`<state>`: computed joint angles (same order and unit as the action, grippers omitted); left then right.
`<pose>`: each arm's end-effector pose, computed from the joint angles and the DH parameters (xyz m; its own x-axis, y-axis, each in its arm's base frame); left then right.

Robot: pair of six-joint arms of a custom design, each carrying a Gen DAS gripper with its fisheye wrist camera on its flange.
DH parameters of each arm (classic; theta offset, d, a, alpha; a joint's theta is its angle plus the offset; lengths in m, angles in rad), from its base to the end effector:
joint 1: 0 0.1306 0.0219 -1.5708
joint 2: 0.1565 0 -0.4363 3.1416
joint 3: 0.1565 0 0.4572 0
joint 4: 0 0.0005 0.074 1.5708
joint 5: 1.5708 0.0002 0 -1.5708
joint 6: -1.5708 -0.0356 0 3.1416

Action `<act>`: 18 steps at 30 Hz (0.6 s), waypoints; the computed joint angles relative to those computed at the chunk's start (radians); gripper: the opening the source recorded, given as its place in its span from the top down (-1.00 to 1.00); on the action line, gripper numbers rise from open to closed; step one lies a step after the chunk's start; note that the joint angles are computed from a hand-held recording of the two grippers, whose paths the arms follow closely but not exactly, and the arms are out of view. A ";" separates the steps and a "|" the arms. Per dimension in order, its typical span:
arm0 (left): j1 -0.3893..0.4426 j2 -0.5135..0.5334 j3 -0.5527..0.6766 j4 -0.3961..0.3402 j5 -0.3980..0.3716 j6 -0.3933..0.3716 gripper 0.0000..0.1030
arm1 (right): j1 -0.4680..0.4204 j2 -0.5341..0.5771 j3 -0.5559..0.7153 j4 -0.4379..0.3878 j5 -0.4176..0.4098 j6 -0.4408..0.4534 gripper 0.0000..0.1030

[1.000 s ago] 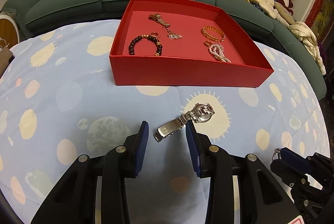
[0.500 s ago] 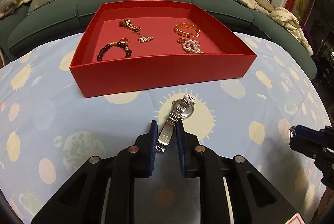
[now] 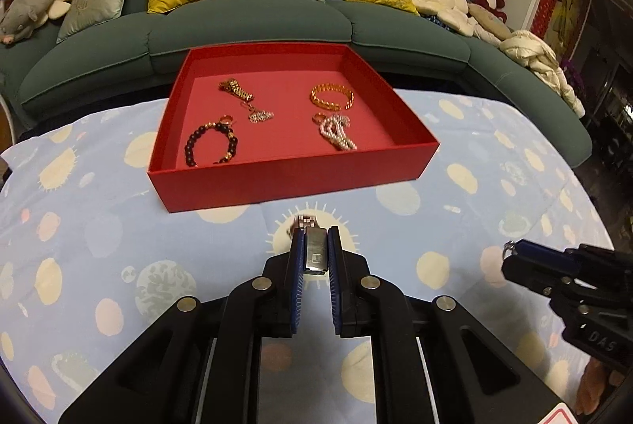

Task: Organize jewelry
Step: 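Carry the watch band and ring into the red tray and open both tools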

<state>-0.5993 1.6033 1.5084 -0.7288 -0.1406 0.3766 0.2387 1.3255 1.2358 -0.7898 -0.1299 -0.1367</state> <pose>0.5253 -0.3534 0.4355 -0.7398 0.0644 -0.6697 0.2235 0.9624 -0.1543 0.4927 0.1241 0.4399 -0.7845 -0.0518 -0.6180 -0.2097 0.9600 0.1857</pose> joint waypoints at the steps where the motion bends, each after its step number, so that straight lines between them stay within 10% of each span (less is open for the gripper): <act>1: 0.002 -0.007 0.002 0.000 0.004 0.012 0.82 | -0.001 0.002 0.003 0.001 -0.002 0.000 0.63; 18: 0.009 -0.038 0.089 -0.065 0.005 0.044 0.82 | 0.018 0.041 0.091 0.018 -0.022 0.003 0.63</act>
<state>-0.5907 1.5651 1.5978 -0.7941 -0.1358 0.4210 0.2568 1.3667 1.3270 -0.7722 -0.1518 -0.1338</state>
